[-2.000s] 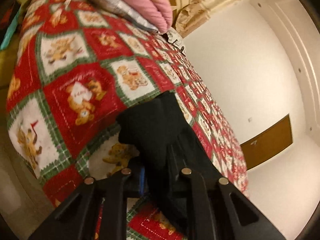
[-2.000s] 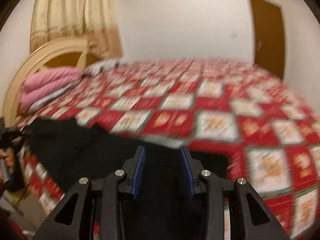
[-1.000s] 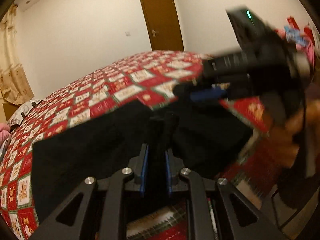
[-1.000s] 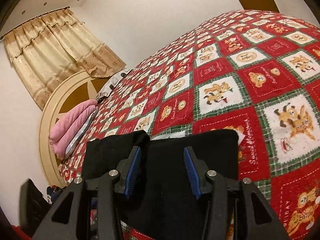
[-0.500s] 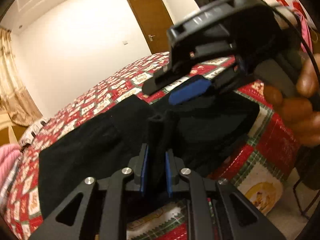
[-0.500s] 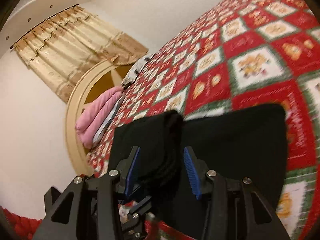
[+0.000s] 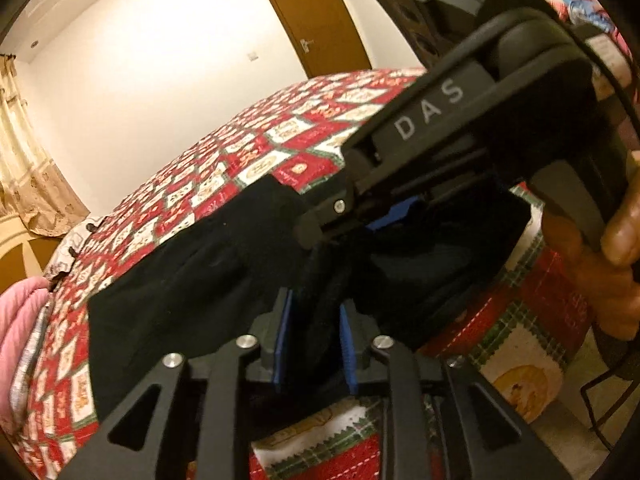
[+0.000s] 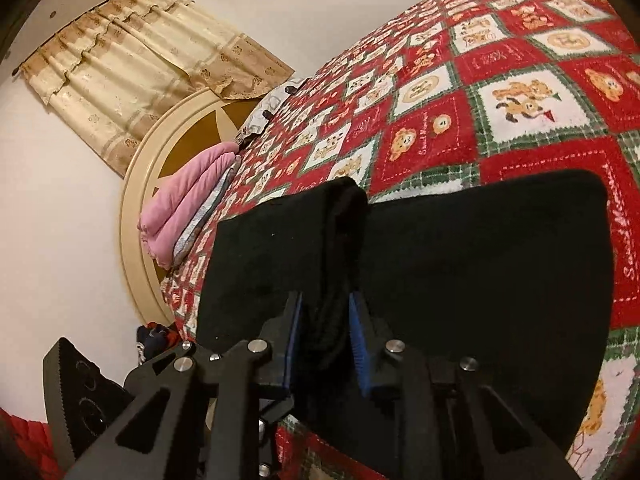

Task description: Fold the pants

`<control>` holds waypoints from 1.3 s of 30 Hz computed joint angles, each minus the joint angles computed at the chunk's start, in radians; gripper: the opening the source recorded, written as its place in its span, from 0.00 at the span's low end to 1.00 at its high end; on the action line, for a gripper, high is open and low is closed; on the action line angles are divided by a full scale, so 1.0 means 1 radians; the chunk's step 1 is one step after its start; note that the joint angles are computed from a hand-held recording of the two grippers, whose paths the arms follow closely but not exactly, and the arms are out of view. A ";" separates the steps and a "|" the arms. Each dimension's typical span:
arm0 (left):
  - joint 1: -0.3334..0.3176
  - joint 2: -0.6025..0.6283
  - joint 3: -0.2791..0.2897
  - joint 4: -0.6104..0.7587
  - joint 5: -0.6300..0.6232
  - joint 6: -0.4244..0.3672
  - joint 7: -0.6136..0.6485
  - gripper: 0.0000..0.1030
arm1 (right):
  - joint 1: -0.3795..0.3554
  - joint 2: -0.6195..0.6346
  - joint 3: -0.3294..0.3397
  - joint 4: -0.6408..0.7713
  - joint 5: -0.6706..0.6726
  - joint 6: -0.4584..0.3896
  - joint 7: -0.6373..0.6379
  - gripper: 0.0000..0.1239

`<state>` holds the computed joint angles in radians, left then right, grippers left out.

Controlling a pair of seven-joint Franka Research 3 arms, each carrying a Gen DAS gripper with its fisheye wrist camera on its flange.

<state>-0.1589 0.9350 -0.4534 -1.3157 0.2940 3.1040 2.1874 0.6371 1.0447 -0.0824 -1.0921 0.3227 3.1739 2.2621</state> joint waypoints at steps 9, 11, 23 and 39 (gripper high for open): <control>-0.085 0.047 0.092 0.131 -0.012 -0.064 -0.067 0.52 | -0.148 0.009 0.280 -0.016 0.024 0.090 -0.168 0.20; -0.071 0.053 0.069 0.128 -0.012 -0.052 -0.042 0.51 | -0.151 0.012 0.287 -0.012 0.038 0.090 -0.184 0.20; 0.271 0.141 -0.436 0.091 -0.275 -0.262 0.298 0.17 | -0.113 -0.066 0.234 -0.150 0.130 0.305 -0.194 0.48; 0.445 0.110 -0.599 -0.188 -0.346 -0.097 0.552 0.17 | -0.100 0.008 0.199 0.009 0.092 0.130 -0.151 0.55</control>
<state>0.2861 1.0447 -1.0520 -1.5035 -0.0520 3.0066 2.7399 0.5367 1.0531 0.1169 -1.0834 0.4142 3.3038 2.1112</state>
